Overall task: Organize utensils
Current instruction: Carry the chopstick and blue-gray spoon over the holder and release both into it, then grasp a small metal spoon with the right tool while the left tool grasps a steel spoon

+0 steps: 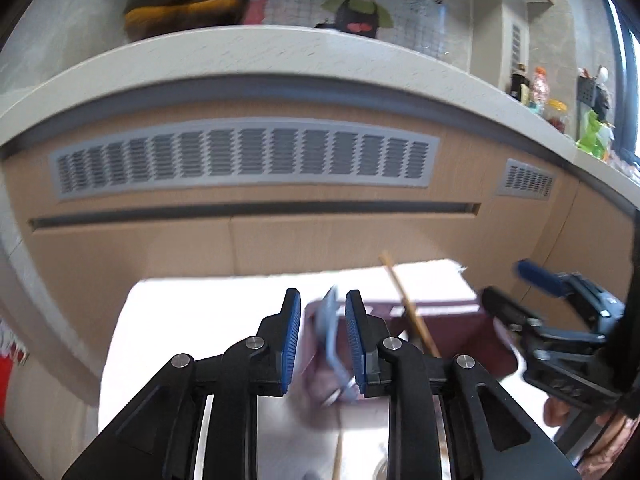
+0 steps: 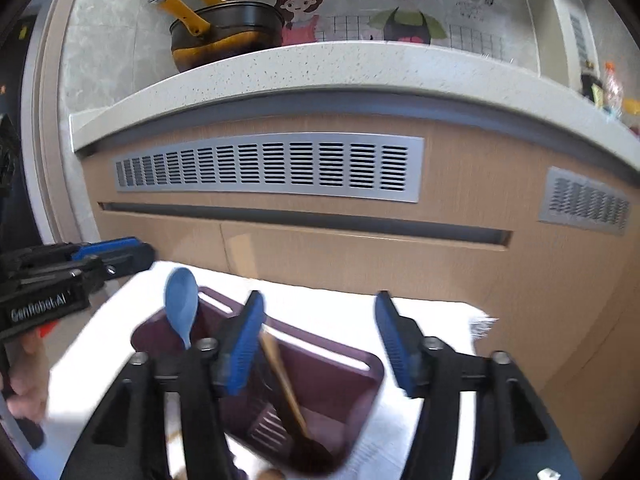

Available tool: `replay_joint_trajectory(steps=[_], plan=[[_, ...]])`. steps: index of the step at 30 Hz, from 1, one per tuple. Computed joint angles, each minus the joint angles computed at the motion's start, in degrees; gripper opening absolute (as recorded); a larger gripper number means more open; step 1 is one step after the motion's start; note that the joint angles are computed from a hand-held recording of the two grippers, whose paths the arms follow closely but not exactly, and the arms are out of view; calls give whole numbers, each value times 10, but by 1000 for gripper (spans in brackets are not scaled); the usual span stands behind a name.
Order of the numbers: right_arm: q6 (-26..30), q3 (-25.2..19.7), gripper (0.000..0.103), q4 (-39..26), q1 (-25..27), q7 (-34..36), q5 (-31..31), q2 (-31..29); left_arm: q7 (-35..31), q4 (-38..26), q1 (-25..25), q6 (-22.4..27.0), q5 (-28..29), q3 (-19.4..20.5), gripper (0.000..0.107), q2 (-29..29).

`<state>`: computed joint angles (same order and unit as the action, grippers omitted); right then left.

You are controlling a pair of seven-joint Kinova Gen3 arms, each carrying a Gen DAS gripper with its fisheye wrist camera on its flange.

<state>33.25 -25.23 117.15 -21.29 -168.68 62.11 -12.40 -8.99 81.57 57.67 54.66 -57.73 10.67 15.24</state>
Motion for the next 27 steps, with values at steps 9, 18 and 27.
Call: replay_joint_trajectory(steps=[9, 18, 27], plan=[[123, -64, 103, 19, -33, 27, -70, -44, 76, 79, 12, 55, 59, 37, 49, -30], [203, -108, 103, 26, -79, 7, -128, -6, 131, 132, 31, 65, 109, 69, 58, -34], [154, 6, 102, 44, -164, 85, -222, -7, 148, 155, 27, 55, 134, 73, 67, -40]])
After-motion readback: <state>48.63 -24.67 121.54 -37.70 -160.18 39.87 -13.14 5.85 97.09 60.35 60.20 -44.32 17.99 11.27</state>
